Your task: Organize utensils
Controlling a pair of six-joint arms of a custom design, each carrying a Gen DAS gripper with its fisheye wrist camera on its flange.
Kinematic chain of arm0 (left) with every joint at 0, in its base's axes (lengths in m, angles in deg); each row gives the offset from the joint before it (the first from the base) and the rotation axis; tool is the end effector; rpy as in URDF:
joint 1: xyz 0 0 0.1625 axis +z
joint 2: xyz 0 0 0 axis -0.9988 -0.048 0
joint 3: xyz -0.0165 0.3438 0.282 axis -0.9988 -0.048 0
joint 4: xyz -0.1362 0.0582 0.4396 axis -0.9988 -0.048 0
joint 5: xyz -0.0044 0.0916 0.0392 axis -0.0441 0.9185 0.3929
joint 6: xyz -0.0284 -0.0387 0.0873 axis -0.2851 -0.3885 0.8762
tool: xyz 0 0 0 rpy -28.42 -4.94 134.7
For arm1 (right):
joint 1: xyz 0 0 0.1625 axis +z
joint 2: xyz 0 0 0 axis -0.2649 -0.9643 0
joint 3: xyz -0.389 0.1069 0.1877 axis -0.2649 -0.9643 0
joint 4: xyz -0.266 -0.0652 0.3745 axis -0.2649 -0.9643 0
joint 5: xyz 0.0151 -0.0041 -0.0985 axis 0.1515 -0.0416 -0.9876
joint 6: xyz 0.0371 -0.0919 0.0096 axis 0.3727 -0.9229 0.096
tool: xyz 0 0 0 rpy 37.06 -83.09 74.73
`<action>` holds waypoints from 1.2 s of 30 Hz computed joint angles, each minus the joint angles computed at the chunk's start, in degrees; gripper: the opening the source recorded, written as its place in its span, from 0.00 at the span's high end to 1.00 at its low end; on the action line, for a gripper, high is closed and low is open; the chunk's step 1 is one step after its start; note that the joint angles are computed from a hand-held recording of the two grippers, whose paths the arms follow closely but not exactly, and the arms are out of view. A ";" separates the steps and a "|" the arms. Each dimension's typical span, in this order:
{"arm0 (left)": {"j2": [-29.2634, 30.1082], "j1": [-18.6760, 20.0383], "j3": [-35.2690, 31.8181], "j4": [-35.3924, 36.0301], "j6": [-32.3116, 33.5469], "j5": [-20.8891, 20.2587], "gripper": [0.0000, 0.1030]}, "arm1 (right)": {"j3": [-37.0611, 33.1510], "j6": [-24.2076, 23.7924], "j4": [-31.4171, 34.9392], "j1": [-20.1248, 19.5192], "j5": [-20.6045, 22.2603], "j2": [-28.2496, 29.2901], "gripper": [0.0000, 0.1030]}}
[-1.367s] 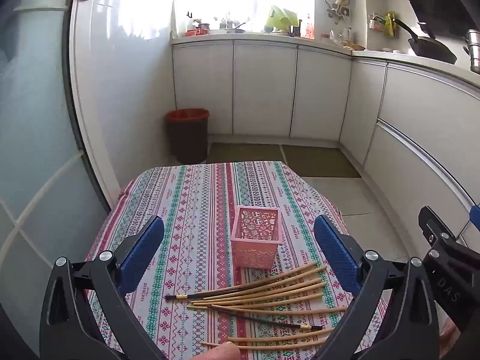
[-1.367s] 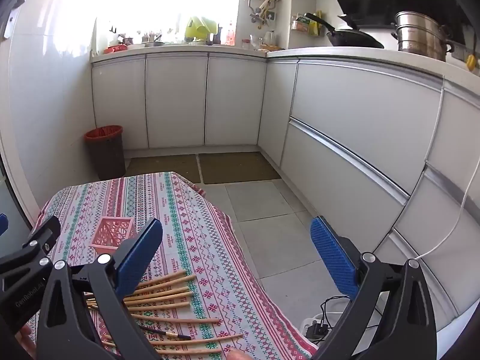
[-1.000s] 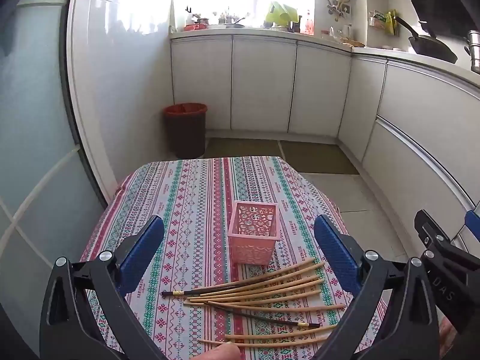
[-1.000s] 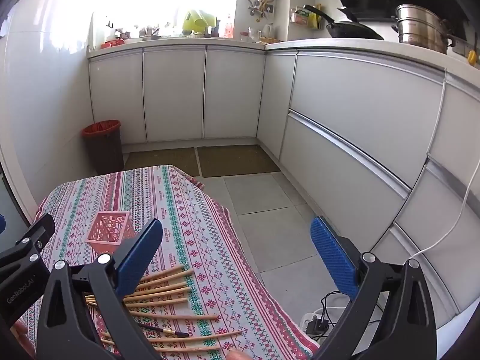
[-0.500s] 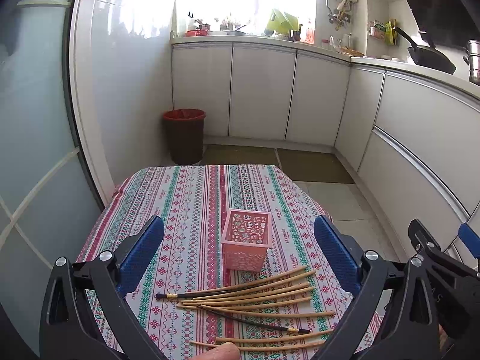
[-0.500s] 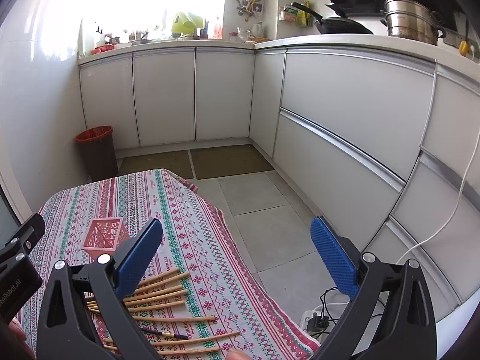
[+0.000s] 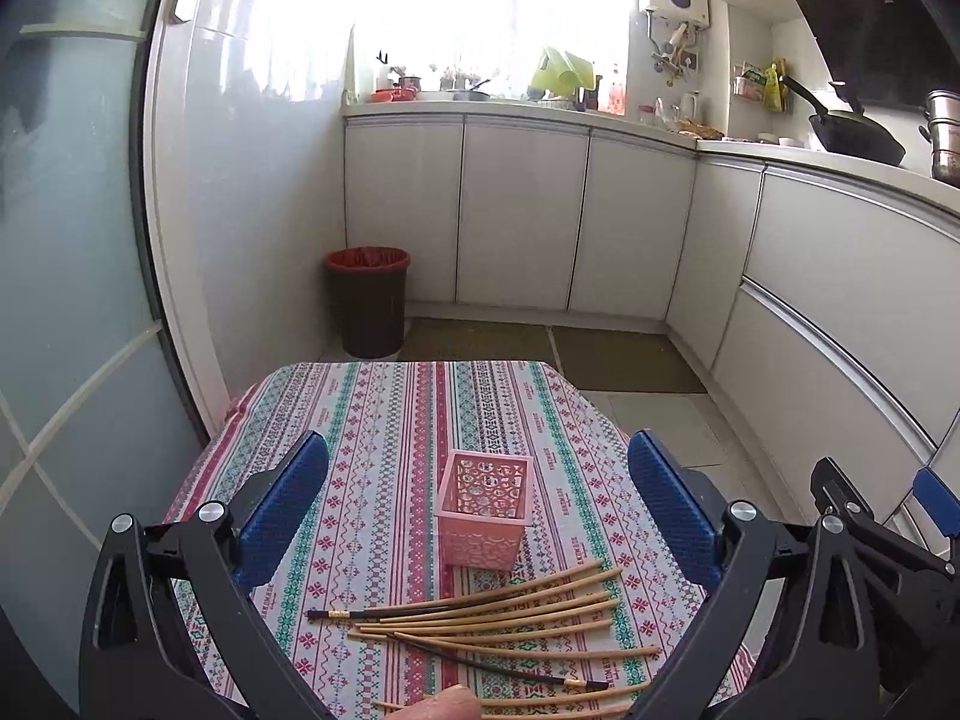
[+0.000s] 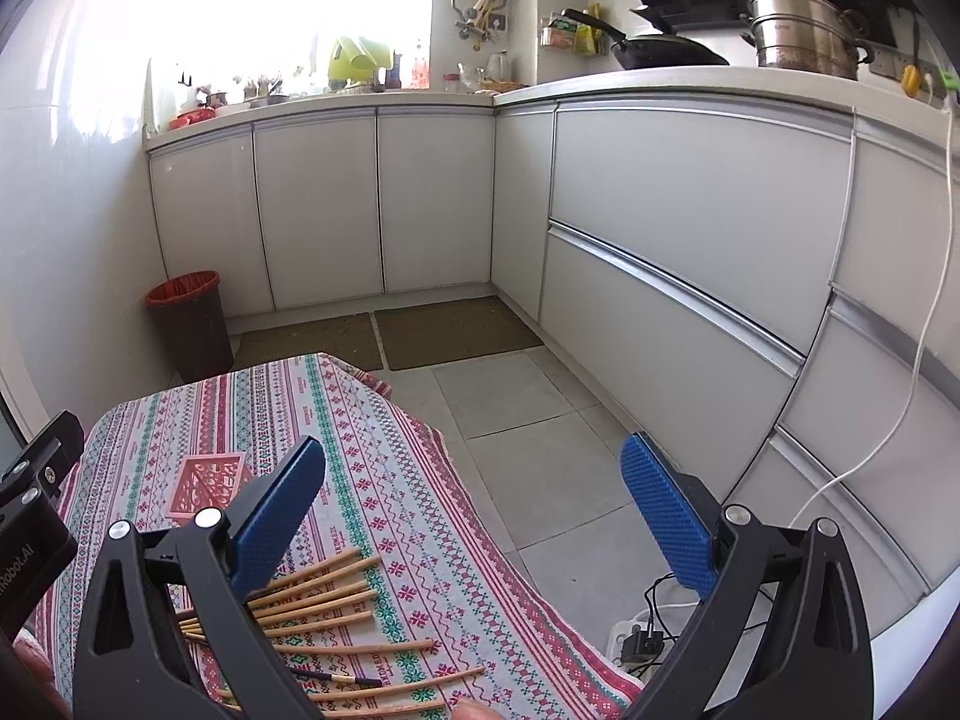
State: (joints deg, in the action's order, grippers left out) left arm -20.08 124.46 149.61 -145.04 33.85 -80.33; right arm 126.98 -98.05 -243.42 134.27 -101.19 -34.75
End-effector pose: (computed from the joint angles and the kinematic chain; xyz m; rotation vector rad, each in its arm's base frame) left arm -0.3463 -0.5541 0.2673 0.1167 1.8886 -1.3774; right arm 0.3905 -0.5866 0.3316 0.4396 -2.1386 1.1197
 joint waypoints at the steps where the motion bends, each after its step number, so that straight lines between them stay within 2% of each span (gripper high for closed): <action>1: 0.15 -0.02 -0.10 -0.56 0.58 0.05 0.07 | -0.01 0.09 -0.01 -0.02 0.05 -0.01 0.07; 13: 1.04 0.10 -0.43 -4.44 4.12 0.23 0.07 | 0.00 0.72 0.28 -0.02 0.02 -0.10 0.07; 36: 0.12 0.24 0.22 0.69 -0.29 0.43 0.07 | -0.22 1.38 1.67 -0.16 -0.01 -0.15 0.07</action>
State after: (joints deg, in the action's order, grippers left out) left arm -19.96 124.70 149.83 -144.35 33.56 -79.91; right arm 126.77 -96.67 -241.75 134.10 -101.19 -34.89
